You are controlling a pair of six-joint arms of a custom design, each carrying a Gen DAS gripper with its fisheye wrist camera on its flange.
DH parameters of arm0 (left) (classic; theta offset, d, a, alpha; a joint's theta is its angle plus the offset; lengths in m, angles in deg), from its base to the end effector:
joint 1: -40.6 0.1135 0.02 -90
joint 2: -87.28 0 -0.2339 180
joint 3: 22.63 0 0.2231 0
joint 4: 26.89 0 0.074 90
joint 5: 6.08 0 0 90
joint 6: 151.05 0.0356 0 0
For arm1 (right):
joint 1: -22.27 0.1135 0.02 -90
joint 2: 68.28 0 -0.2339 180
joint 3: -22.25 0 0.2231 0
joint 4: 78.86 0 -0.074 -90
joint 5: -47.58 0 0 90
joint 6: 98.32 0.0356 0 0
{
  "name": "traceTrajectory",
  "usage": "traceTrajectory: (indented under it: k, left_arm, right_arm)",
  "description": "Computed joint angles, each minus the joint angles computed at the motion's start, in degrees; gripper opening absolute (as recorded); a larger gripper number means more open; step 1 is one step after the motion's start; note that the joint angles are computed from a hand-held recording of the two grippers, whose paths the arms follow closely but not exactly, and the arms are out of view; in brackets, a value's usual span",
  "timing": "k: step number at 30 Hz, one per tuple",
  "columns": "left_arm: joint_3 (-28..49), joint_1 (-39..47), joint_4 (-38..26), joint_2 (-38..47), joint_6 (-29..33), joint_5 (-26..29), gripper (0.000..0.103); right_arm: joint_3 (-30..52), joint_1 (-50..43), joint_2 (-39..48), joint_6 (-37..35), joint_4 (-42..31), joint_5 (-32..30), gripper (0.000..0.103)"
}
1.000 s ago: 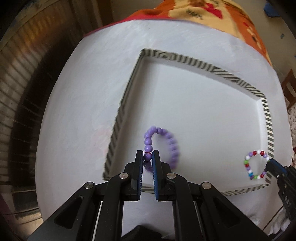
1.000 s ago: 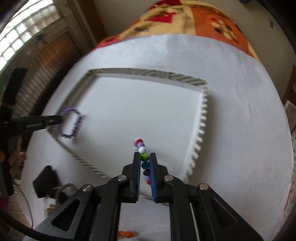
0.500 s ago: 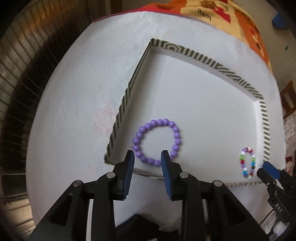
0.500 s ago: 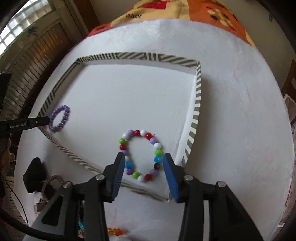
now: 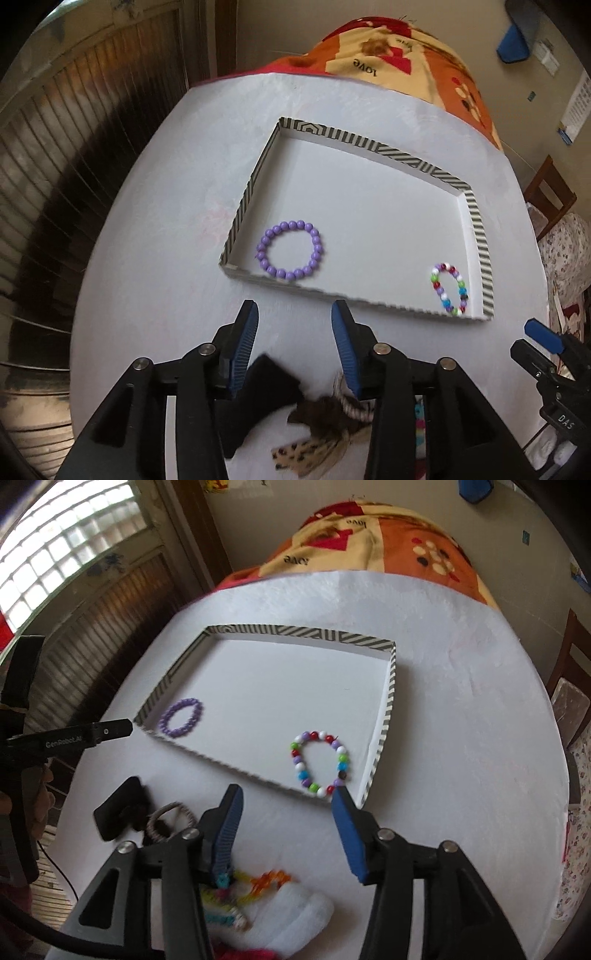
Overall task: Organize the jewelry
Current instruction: 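Move both open tools back over the remaining jewelry pile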
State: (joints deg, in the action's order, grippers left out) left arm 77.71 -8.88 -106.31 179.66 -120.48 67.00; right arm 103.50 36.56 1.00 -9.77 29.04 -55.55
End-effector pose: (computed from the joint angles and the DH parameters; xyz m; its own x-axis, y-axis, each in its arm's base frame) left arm 0.1931 -0.2099 0.2756 -0.8877 -0.2292 -0.3993 -0.1911 0.9725 -0.1334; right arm 0.2011 0.0596 0.2843 -0.8312 -0.2371 -0.5029 -0.3712 0.9101 0.1843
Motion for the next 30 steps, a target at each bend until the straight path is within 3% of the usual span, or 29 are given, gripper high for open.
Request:
traceTrajectory:
  k: [10,17,30]
  left_arm:
    - [-5.79,-9.65,-2.95,-8.2,-7.38,-1.67,0.033]
    - [-5.69,-16.14,-6.83,-7.98,-12.35,-4.02,0.033]
    - [-6.37,-21.0,-5.99,-6.89,-14.3,-3.93,0.033]
  right_arm:
    - [-4.14,5.87,-10.71,2.96,-6.43,3.24,0.059]
    - [-6.12,10.82,-14.82,6.82,-8.28,5.21,0.059]
    - [-6.34,18.2,-17.45,11.28,-9.62,8.09,0.059]
